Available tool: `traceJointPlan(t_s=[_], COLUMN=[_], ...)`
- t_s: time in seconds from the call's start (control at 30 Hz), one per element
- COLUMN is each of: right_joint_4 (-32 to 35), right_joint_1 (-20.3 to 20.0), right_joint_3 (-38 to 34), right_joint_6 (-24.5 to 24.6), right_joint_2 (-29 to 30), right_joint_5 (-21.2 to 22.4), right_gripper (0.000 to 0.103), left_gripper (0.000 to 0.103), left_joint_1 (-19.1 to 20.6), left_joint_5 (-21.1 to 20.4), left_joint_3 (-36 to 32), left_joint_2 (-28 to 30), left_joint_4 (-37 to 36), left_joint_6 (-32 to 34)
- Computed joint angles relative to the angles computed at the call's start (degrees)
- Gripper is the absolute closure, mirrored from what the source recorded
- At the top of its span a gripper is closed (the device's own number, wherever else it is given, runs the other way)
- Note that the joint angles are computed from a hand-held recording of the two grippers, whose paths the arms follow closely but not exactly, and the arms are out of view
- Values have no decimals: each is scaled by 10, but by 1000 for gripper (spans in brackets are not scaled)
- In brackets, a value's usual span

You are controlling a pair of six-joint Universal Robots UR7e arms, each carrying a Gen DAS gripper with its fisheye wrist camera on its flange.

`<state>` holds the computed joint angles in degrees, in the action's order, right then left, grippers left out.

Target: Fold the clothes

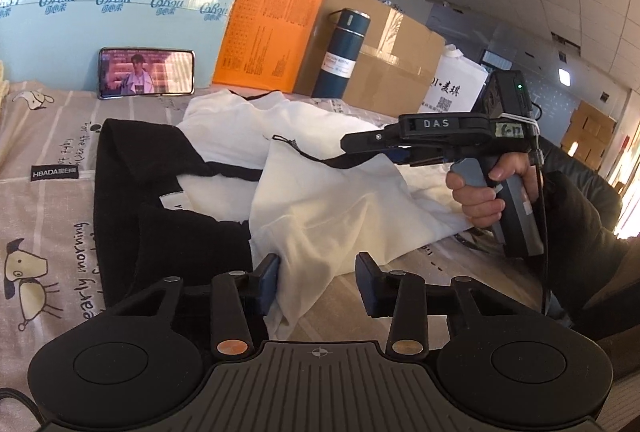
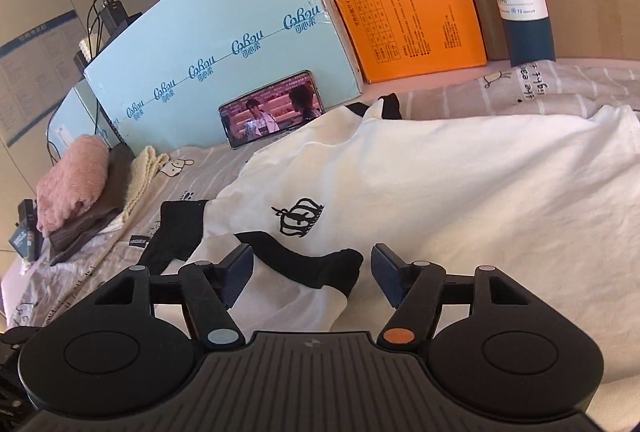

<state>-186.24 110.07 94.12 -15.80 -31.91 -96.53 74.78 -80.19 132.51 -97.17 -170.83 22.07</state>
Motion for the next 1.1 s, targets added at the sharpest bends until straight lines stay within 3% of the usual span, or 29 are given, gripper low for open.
traceJointPlan(t_s=[0.07, 0.2, 0.27, 0.3, 0.4, 0.47, 0.6, 0.67, 0.73, 0.87, 1.0, 1.1], right_joint_4=[17, 41, 60, 69, 86, 74, 83, 82, 53, -18, -64, -80], right_joint_1=[-5, -27, -31, -30, -13, -5, 1, -5, -8, -11, 4, 6], right_joint_3=[10, 55, 73, 81, 94, 117, 139, 137, 135, 117, 75, 42], right_joint_6=[4, -12, -42, -57, -99, -146, -182, -173, -157, -115, -122, -104], right_joint_2=[-12, -53, -70, -77, -84, -93, -113, -116, -111, -90, -54, -37], right_joint_5=[8, 71, 89, 89, 25, 4, -6, 9, 19, 33, -11, -27], right_gripper=[39, 31, 28, 29, 46, 47, 41, 34, 28, 25, 25, 22], left_gripper=[62, 62, 78, 101, 100, 100, 94, 92, 78, 67, 66, 56], left_joint_1=[17, 39, 26, 16, -4, -22, -38, -43, -51, -76, -87, -78], left_joint_5=[-30, -64, -30, -2, 45, 77, 104, 108, 114, 141, 140, 115], left_joint_3=[-13, -38, -34, -29, -12, 1, 7, 8, 9, -7, -59, -123], left_joint_2=[4, 17, 19, 19, 6, -12, -32, -37, -42, -36, -4, 38], left_joint_4=[5, 28, 25, 18, 14, 27, 53, 37, 12, -41, -75, -82], left_joint_6=[-32, -88, -84, -77, -60, -37, -7, 9, 27, 72, 116, 128])
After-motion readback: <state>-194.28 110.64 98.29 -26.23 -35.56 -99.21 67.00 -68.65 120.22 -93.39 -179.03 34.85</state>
